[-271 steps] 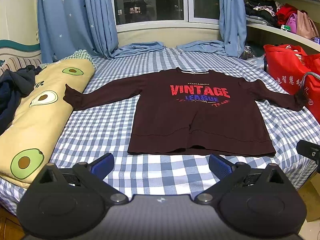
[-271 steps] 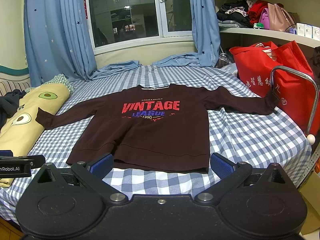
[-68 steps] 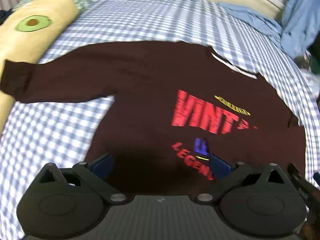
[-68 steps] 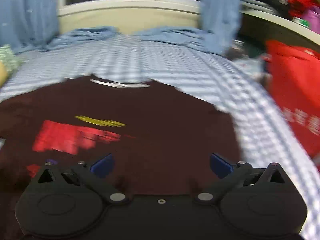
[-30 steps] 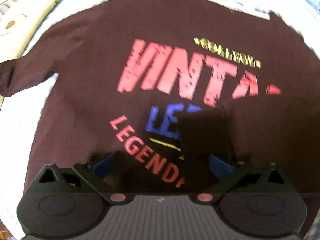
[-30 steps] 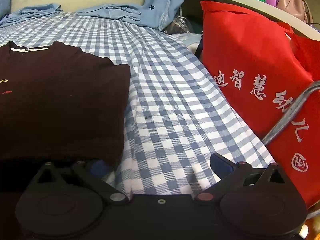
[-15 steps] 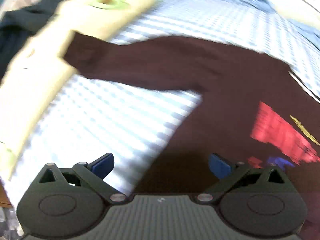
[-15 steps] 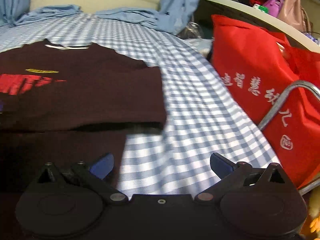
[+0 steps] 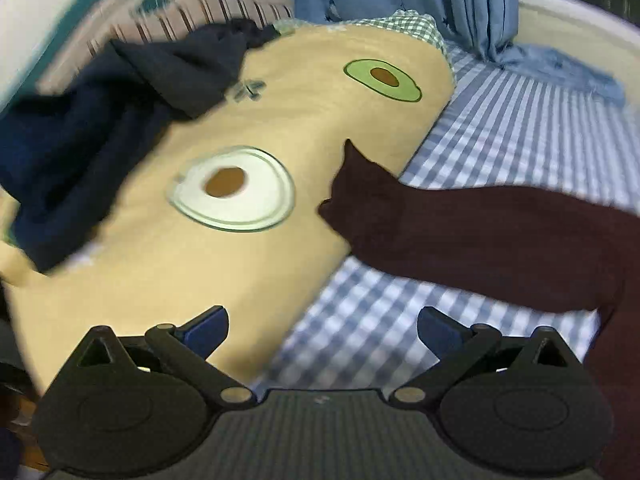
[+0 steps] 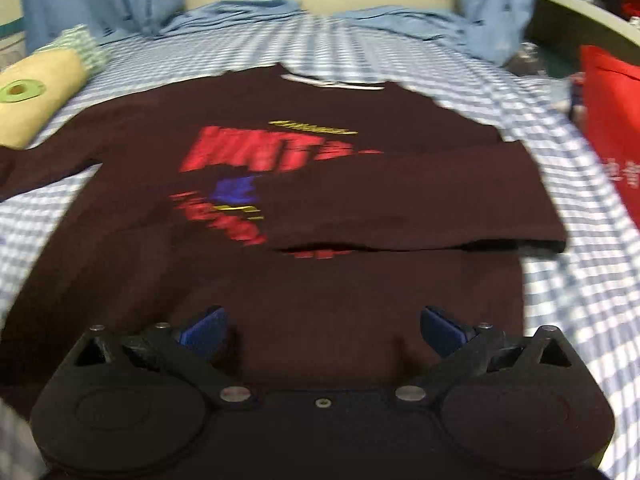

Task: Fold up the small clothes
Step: 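Reach the left tool to the sleeve cuff by the avocado pillow and grasp it, then fold the held sleeve across the shirt front with the left tool and release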

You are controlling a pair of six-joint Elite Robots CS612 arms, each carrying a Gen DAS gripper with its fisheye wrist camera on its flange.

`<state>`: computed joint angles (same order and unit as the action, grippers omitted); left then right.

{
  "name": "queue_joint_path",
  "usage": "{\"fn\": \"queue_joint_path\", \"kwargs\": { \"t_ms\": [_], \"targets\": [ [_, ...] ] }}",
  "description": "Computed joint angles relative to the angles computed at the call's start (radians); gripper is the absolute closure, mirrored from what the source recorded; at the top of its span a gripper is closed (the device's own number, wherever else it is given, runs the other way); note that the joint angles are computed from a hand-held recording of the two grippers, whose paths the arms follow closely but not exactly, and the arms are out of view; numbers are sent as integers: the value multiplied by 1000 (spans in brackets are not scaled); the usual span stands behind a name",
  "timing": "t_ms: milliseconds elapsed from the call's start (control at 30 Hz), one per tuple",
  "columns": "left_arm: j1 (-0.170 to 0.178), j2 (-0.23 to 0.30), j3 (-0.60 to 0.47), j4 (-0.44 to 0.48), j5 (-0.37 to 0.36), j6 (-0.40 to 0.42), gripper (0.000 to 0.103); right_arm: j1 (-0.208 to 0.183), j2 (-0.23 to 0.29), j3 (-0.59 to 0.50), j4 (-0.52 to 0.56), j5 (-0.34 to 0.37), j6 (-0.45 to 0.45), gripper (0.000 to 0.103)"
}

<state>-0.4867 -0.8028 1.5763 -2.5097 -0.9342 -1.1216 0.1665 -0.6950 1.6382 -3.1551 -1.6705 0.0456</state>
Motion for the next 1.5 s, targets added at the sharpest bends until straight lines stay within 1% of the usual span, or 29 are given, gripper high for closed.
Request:
{"fn": "queue_joint_path", "kwargs": {
  "t_ms": [33, 100, 167, 200, 233, 300, 333, 367, 400, 433, 467, 567, 633, 700, 800, 833, 867, 900, 933, 967, 1000, 1033, 1133, 1167, 1200, 1267, 1367, 1433, 1500],
  "targets": [
    [9, 4, 16, -78, -17, 5, 1, 7, -4, -5, 15, 17, 4, 1],
    [27, 27, 23, -199, -38, 17, 1, 17, -13, -2, 19, 38, 7, 1],
    [41, 57, 10, -270, -44, 13, 2, 29, -22, -3, 29, 27, 4, 1],
    [49, 74, -2, -296, -46, 13, 5, 35, -26, -5, 42, 19, 4, 1],
    [57, 89, -15, -303, -49, 8, 7, 38, -31, -5, 53, 14, 3, 1],
    [70, 115, -50, -280, -56, -13, 12, 43, -38, -4, 74, -4, -5, 1],
    [75, 129, -71, -253, -52, -34, 14, 45, -40, -5, 85, -14, -11, 1],
    [77, 138, -87, -223, -43, -51, 20, 46, -41, -6, 92, -22, -15, 1],
    [80, 150, -109, -172, -27, -70, 24, 48, -41, -9, 101, -33, -16, 1],
    [82, 160, -128, -127, -17, -84, 25, 49, -41, -11, 108, -43, -14, 1],
    [86, 171, -142, -107, -17, -87, 26, 50, -40, -14, 114, -52, -8, 1],
    [95, 194, -160, -125, -35, -92, 26, 54, -34, -24, 122, -65, 5, 1],
    [98, 206, -167, -156, -37, -90, 25, 61, -30, -31, 125, -82, 17, 1],
    [100, 217, -178, -167, -40, -99, 23, 66, -28, -37, 137, -78, 30, 1],
    [104, 232, -197, -163, -41, -144, 22, 73, -24, -44, 154, -74, 27, 1],
    [105, 235, -207, -144, -34, -173, 23, 75, -24, -45, 158, -73, 22, 1],
    [106, 236, -214, -127, -27, -204, 29, 77, -24, -45, 161, -72, 18, 1],
    [106, 237, -219, -108, -17, -243, 42, 79, -25, -45, 163, -73, 14, 1],
    [107, 236, -223, -85, -9, -275, 53, 79, -26, -44, 163, -72, 12, 1],
    [108, 236, -228, -70, -8, -292, 70, 80, -26, -43, 162, -72, 10, 1],
    [109, 237, -227, -76, -7, -299, 76, 81, -27, -43, 161, -72, 9, 1],
    [106, 238, -218, -109, 4, -298, 79, 81, -28, -41, 156, -75, 7, 1],
    [95, 237, -185, -207, 28, -251, 87, 78, -28, -38, 140, -81, 18, 1],
    [92, 234, -176, -229, 31, -245, 99, 77, -28, -36, 134, -79, 26, 1],
    [89, 230, -168, -241, 41, -242, 99, 76, -27, -34, 129, -78, 31, 1],
    [81, 223, -152, -283, 61, -211, 99, 73, -28, -30, 126, -77, 39, 1],
    [68, 218, -138, -365, 90, -111, 99, 70, -31, -24, 125, -60, 32, 1],
    [59, 218, -141, -398, 110, -54, 99, 69, -35, -18, 110, -49, 19, 1],
    [50, 214, -145, -423, 124, -20, 99, 64, -35, -12, 83, -29, 6, 1]
  ]
}}
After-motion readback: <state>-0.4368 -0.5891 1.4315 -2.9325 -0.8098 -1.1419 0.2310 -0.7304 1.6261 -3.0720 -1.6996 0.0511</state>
